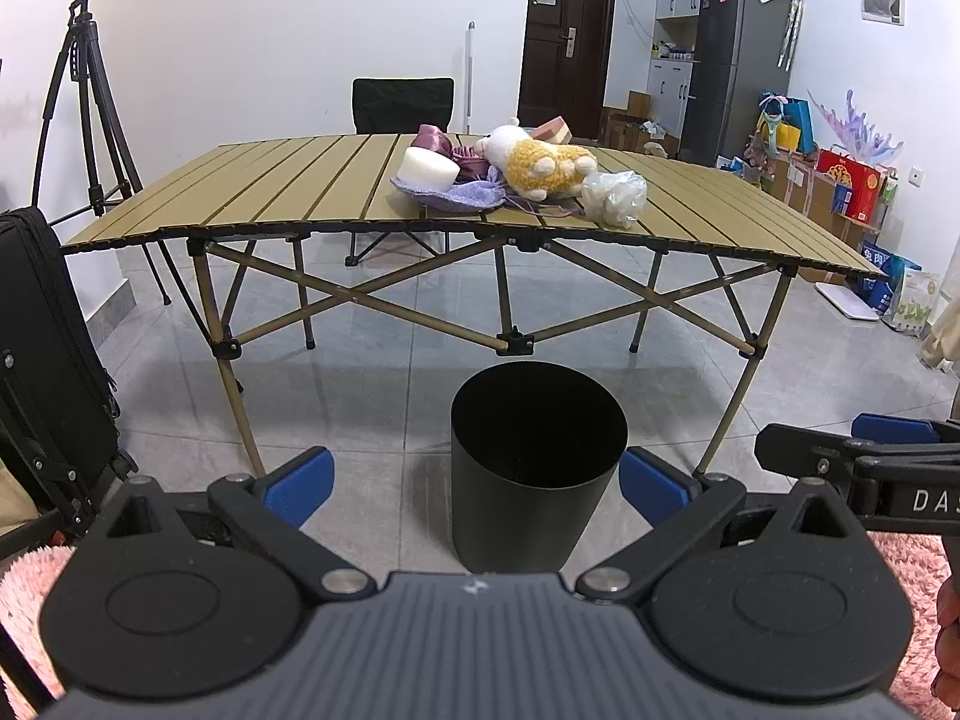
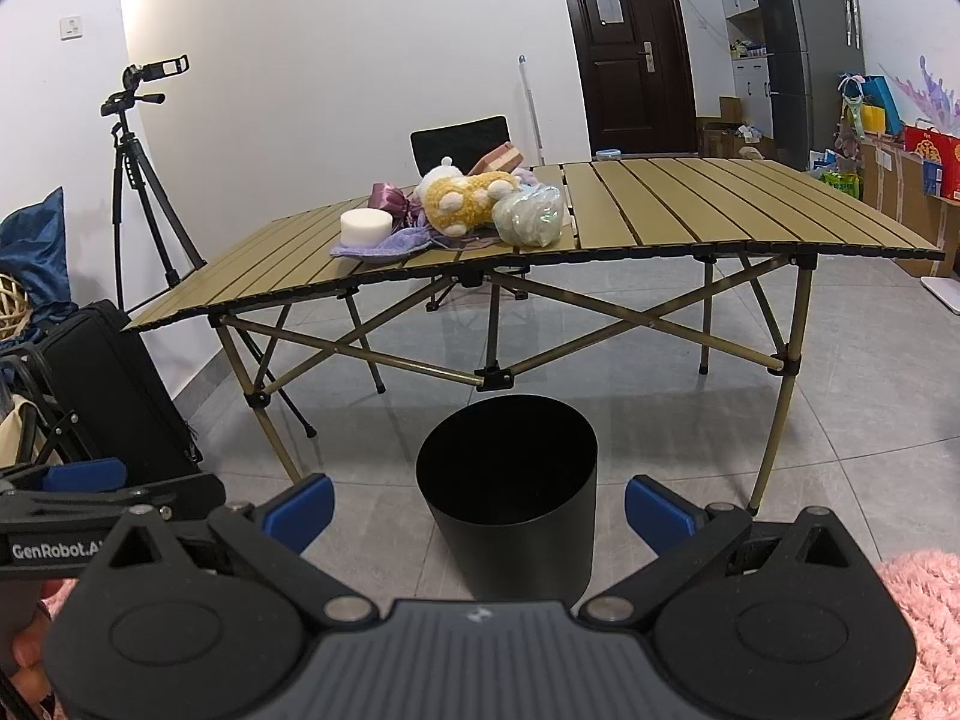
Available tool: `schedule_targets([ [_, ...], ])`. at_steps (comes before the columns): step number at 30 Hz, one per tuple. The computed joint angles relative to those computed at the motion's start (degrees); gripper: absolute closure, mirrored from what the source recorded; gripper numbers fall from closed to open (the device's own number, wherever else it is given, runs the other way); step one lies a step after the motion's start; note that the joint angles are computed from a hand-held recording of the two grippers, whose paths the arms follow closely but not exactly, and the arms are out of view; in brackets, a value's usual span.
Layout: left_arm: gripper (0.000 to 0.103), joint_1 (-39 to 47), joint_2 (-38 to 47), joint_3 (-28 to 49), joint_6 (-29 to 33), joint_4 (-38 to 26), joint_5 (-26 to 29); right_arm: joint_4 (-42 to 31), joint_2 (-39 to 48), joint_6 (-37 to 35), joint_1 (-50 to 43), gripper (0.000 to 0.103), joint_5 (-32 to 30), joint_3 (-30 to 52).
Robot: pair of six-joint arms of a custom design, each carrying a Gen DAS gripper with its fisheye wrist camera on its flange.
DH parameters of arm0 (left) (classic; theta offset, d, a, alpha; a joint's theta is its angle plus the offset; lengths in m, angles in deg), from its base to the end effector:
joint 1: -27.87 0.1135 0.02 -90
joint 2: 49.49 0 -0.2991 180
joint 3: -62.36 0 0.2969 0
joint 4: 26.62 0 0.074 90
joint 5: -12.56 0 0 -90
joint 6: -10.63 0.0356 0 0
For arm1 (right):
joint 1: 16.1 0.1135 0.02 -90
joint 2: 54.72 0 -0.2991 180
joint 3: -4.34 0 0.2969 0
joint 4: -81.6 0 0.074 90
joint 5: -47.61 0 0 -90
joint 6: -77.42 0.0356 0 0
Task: Collect trash
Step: 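Move both tools from the trash bin toward the items on the table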
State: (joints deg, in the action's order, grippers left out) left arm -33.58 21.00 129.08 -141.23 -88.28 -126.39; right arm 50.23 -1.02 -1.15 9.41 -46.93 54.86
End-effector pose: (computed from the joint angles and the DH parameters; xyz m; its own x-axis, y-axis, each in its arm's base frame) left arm 0.1463 -0.2128 0.2873 -0.5815 -0.1429 -0.8009 -0.1819 0.9824 -0.0432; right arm 0.2060 0.1014 0.2760 -0.5984 -0.0667 -0.7984 -0.3770 0.9027 0.2072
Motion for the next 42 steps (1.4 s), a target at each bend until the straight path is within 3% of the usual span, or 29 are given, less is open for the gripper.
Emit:
schedule_targets([
  [15, 0.0, 0.5, 0.5, 0.2, -0.1, 0.7, -0.6, 1.0, 1.3, -0.9, -0.2, 0.0, -0.8, 1.2],
  [21, 0.0, 3.6, 0.0, -0.3, 3.5, 3.9, -0.5, 5.2, 4.4, -1.7, -0.1, 0.0, -1.0, 1.8],
  [29, 0.0, 10.4, -1.3, -2.1, 14.3, 14.0, 0.7, 10.6, 10.9, -2.4, -0.5, 0.0, -1.2, 4.4],
  [42, 0.0, 24.0, 4.4, 0.0, 30.4, 32.3, 4.8, 24.7, 25.6, -4.4, -2.9, 0.0, -2.1, 11.4],
])
